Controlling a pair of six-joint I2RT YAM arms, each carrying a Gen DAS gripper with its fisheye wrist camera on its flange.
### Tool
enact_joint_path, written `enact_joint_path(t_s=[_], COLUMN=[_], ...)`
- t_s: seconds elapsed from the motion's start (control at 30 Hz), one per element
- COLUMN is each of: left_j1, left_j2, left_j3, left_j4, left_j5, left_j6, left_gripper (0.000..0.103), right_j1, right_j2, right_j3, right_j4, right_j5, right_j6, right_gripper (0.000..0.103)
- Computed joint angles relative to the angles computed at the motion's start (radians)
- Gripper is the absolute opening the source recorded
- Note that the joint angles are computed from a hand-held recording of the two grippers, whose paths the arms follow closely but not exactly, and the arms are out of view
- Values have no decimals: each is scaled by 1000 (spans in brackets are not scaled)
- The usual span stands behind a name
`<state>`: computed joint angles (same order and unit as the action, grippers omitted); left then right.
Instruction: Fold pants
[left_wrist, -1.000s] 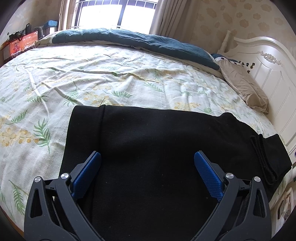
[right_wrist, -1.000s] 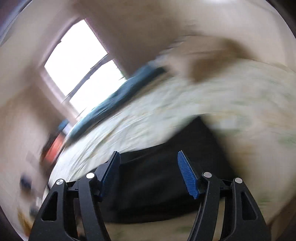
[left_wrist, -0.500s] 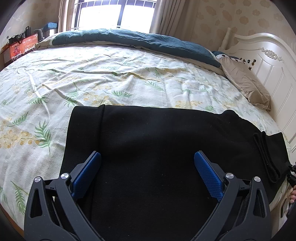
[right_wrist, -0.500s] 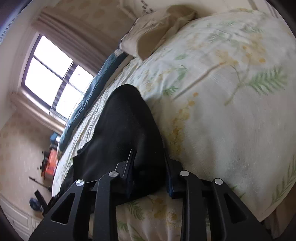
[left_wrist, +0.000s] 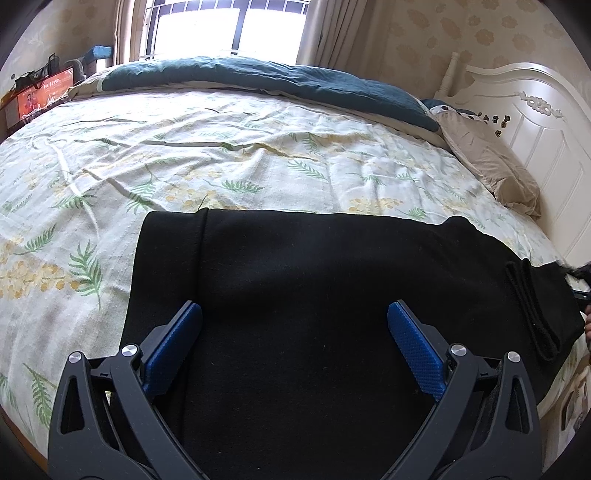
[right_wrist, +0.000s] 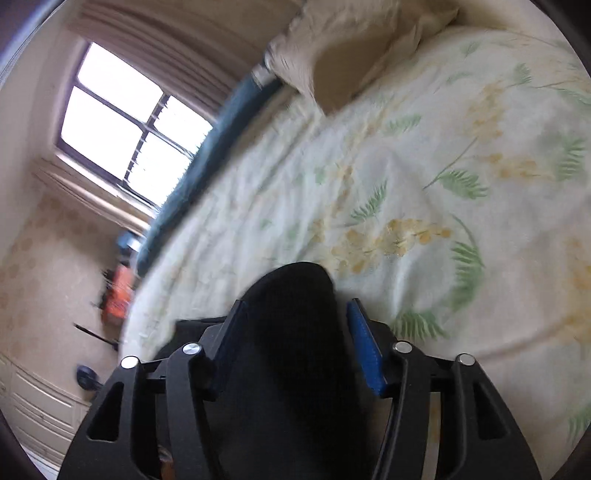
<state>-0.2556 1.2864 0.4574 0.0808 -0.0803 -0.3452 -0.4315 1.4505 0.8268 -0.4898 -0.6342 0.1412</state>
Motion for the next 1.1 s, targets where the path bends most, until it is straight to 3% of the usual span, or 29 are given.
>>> enact_joint_path(t_s=[0.13,0.27,0.37,0.43,0.53,0.63,0.7,0.8,0.9,0.97,1.03,1.1], left_j1=[3,9,11,15,19,25,31,57,185,348,539,663], left_j2=[-1,-2,-4,-6,-10,-16,-26,-83,-211,-271,-225,-113], left_j3=[-5,-10,-13,-16,-17,-18,-18,-16,-31,-35,-5,47], left_j4=[8,17,17,20,22,19,9,-45,-124,-179,-232,-281], left_j5=[6,16,17,24,36,50,62,105,256,423,619,756], left_j6=[9,14,15,16,18,23,29,41,57,84,136,187], left_gripper=[100,100,100,100,100,100,100,100,100,100,100,100], right_j1=[-23,-14,48,171,393,598,676,692,667,672,682,707], right_j2=[17,-261,-375,-446,-452,-343,-258,-292,-291,-280,-284,-292], right_j3=[0,-72,-103,-174,-284,-364,-364,-385,-395,-392,-395,-396], right_j4=[-17,-18,-11,40,234,456,476,486,483,494,506,521], right_j5=[-33,97,-48,-165,-206,-174,-100,-63,-92,-85,-75,-51], right_j6=[-11,83,176,267,436,563,557,556,534,533,540,558], right_gripper=[38,44,50,52,52,52,51,52,52,52,54,56])
